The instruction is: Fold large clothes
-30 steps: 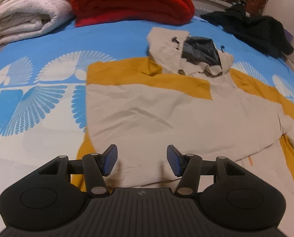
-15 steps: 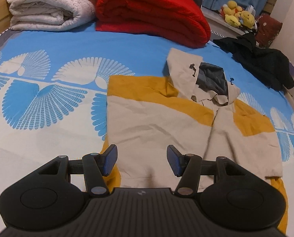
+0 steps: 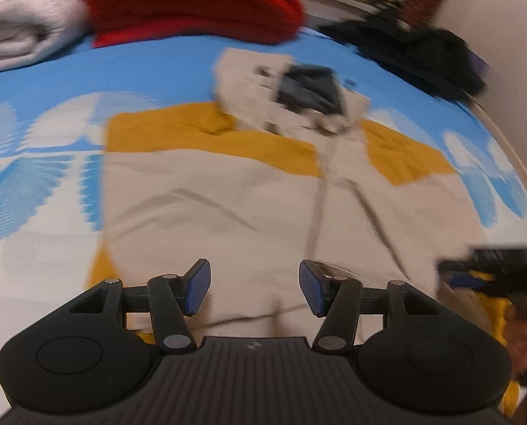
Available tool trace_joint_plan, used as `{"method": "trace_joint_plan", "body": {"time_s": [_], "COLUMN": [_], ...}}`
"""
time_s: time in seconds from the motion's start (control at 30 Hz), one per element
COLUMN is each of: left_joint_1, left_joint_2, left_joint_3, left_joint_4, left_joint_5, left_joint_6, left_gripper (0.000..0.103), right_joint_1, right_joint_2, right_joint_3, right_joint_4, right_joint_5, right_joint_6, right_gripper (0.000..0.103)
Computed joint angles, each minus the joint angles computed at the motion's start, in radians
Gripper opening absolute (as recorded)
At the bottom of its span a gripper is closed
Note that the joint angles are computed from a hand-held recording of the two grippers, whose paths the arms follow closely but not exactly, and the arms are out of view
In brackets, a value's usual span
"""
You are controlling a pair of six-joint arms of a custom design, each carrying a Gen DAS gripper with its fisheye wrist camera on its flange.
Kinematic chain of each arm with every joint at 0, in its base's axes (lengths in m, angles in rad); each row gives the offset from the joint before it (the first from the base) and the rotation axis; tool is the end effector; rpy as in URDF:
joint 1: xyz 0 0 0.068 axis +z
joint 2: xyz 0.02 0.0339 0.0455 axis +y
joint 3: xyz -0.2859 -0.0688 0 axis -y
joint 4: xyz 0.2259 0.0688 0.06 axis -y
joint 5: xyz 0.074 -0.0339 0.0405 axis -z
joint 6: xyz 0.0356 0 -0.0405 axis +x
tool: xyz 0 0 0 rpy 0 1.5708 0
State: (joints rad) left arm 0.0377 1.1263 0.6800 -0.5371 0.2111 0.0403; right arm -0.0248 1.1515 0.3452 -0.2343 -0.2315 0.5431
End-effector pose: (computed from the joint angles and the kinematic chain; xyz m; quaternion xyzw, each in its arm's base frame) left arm 0.1872 -0.0004 0.2377 0.0317 0.9518 -0.0895 0.2916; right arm 0.1584 0.0042 0.1594 0.2395 0.9287 0.1744 0.2230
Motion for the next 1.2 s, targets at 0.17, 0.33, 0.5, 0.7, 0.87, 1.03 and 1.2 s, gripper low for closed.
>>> {"method": "trace_joint_plan", "body": {"time_s": [0.17,0.33,0.5,0.7,0.87,1.03,1.2], "left_joint_1": [-0.159,-0.285,-0.395,-0.355,-0.043,0.201,0.370], "left_joint_2": [0.014,-0.010,-0.030,-0.084,-0.150,-0.032,0.128], "left_joint_3": [-0.040,-0.076,-0.113,-0.110,-0.089,-0.061,-0.059], "left_joint_4": [0.067,0.156,0.261,0.286,0.266,0.214,0.208], "left_joint_5": [0.028,0.070,0.004,-0.162,-0.217,-0.149,0.105], "left_joint_6": [-0.044,-0.096,-0.154,-0.232,-0.384,-0.447,-0.443], "left_gripper": [0.061,0.065,0.071,0.007,0.008,0.014,0.033], "right_joint_1": [0.066,0.131,0.147,0.090,0.202,0.062,0.011], "right_joint_2": [-0.014,-0.234,-0.318,-0.367,-0.132,0.024,0.079], "right_joint_3": [0.009,-0.019,-0.075,-0.091,-0.033,-0.053,-0.046], "right_joint_4": [0.039,0.155,0.288,0.254,0.164,0.145,0.156], "right_joint_5": [-0.015,-0.202,-0.389,-0.414,0.024,0.034,0.049], "right_joint_6": [0.042,0.028,0.073,0.106,0.107,0.133,0.151], "right_gripper": [0.006,0.006,0.006,0.038,0.040,0.039,0.039]}}
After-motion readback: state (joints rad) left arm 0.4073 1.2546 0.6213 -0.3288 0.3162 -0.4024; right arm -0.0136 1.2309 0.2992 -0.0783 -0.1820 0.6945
